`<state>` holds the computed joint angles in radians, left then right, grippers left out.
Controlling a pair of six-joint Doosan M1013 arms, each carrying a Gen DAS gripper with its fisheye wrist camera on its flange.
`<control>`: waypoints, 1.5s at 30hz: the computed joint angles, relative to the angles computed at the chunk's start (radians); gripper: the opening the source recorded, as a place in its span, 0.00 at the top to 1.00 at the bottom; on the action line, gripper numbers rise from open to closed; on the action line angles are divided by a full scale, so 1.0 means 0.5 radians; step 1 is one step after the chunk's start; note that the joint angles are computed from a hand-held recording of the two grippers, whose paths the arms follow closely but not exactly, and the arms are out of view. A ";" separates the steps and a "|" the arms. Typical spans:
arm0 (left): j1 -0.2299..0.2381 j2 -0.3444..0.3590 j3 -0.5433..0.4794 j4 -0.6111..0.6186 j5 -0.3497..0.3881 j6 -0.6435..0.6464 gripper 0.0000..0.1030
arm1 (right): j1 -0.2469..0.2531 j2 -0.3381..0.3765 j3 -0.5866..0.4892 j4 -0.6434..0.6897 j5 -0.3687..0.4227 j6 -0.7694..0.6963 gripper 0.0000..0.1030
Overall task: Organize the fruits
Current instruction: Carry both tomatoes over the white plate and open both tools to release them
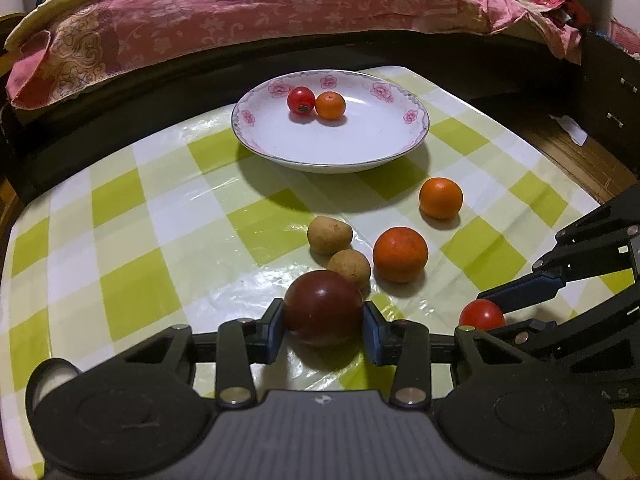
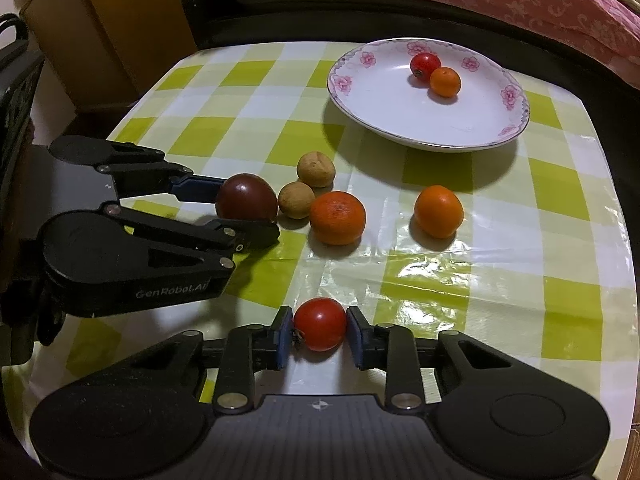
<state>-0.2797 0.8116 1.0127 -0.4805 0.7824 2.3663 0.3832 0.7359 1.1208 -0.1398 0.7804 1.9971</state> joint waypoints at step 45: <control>-0.119 0.253 -0.519 0.129 0.000 -0.282 0.54 | -0.157 0.175 -0.345 -0.368 -0.111 0.258 0.76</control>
<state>-0.3391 0.9379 0.7530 -0.4159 0.7822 2.2253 0.3050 0.8236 0.9484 -0.3239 0.7250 2.1260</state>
